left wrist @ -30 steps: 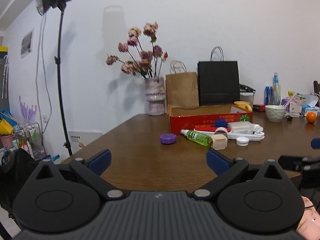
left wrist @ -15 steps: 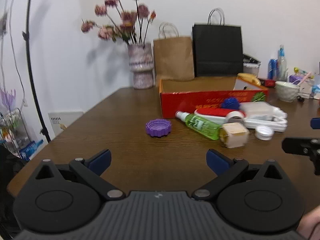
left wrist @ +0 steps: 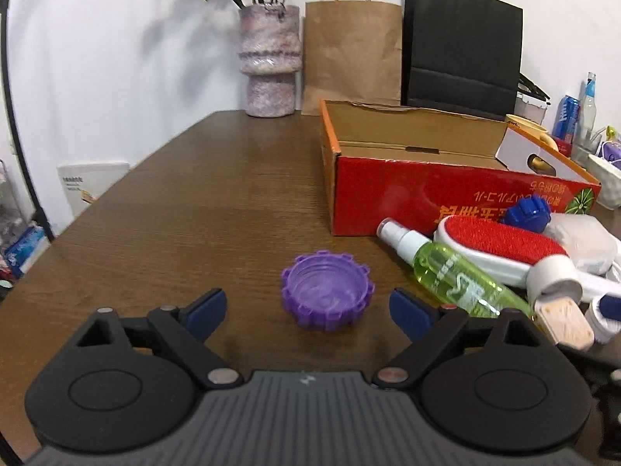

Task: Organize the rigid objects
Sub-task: 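Grasp the purple cap with left tool while right tool grasps the cream cube, then carry purple cap and cream cube into the red box and release both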

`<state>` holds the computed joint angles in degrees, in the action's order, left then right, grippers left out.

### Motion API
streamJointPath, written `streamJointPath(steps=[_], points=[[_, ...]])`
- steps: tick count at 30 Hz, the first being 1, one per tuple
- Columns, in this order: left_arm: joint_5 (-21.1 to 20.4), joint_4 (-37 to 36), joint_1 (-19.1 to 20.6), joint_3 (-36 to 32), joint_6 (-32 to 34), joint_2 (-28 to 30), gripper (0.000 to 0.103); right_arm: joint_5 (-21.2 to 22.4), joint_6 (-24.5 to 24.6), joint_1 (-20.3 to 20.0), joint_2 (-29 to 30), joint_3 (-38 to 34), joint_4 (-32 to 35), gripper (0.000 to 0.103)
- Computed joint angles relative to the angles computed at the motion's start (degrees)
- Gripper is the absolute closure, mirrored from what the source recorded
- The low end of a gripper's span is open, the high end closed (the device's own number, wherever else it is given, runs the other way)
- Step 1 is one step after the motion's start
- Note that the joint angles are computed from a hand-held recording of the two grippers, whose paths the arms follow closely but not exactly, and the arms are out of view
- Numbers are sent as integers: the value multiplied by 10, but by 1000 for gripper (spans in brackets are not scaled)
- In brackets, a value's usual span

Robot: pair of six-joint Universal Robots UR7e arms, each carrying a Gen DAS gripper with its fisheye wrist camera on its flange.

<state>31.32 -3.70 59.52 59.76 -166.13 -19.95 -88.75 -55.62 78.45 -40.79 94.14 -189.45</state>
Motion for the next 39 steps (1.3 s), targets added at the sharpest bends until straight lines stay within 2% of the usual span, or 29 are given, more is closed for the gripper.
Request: streamJointPath(steps=[2,6,7,8,13,15,16,21,28,35,39], points=[[7,16,5,-17,-6,7,22,0,5,0,2,-7,14,35],[28,43,11,-38,-22,15,32,-2,1,0,7,-13,16,35],[25,36,11,-37,-16,15,37,-1,-1,0,7,-12,15,35],[23,36,11,-41,-13,17,47,1,-2,-1,7,-11,13,35],[20,30,8,-36,-7,16,48,5,-1,-3,0,-2,13,36],[16,10,0,-8,-2,6,48,13,0,-6,-10,11,13,37],[13,-8,-6,12,2,-2,48,23,-3,-9,-17,20,13,53],[-20,-129,-53,139,21,-51,48,26,-10,-18,-46,64,-15,53],[-81,-280,-137,289,35,-101,48,95,-24,-45,-117,164,-65,53],[-142,-388,-208,381,57,-126,48,154,-37,-76,-189,262,-138,53],[-167,-463,-245,424,94,-135,48,188,-45,-96,-227,306,-166,53]])
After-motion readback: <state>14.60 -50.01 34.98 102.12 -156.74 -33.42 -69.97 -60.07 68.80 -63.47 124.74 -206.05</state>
